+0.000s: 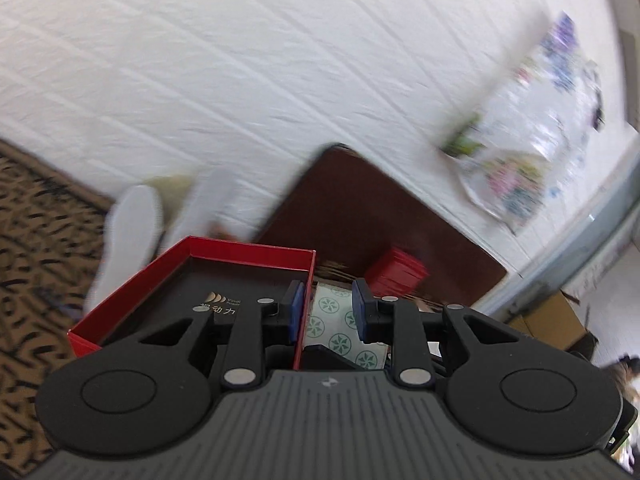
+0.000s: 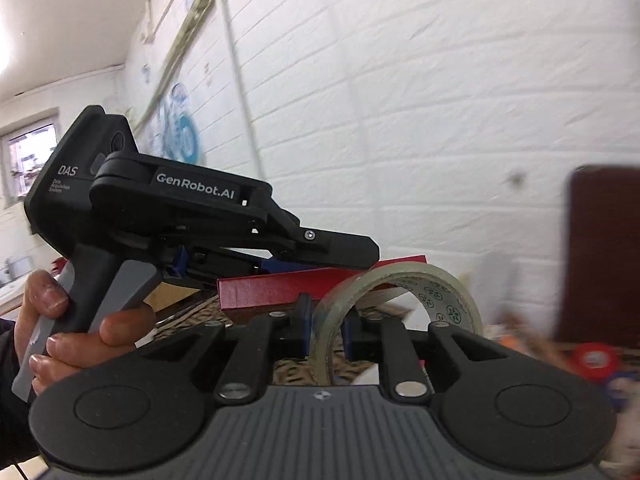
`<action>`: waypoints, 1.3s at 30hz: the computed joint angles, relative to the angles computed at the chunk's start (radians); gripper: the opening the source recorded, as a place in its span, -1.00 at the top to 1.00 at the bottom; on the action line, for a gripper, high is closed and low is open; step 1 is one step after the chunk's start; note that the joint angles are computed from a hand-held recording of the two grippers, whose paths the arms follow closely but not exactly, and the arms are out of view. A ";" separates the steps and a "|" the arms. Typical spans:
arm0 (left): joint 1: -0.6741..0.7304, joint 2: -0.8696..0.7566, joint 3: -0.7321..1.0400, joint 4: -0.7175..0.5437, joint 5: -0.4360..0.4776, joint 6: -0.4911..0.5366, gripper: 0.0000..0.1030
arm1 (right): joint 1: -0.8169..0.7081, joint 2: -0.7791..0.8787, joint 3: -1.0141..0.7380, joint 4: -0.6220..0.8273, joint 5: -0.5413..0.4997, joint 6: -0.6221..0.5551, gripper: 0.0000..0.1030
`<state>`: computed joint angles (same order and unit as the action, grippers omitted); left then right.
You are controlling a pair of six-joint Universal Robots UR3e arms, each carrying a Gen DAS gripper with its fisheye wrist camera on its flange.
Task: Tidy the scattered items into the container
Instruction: 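Lift the tape roll and red gift box and carry them over the container, then open the right gripper over the container while the left releases the red box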
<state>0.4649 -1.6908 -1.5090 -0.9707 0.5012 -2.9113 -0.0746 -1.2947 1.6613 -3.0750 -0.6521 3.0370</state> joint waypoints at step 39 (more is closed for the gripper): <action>-0.814 -0.334 0.125 0.485 0.594 -0.125 -0.31 | -0.869 -0.630 0.674 0.409 -0.024 -0.518 -0.35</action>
<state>-0.3488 -2.0250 -1.3840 -0.4853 1.0950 -3.0362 -0.9433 -1.9250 2.3348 -2.6657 -0.6763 2.5191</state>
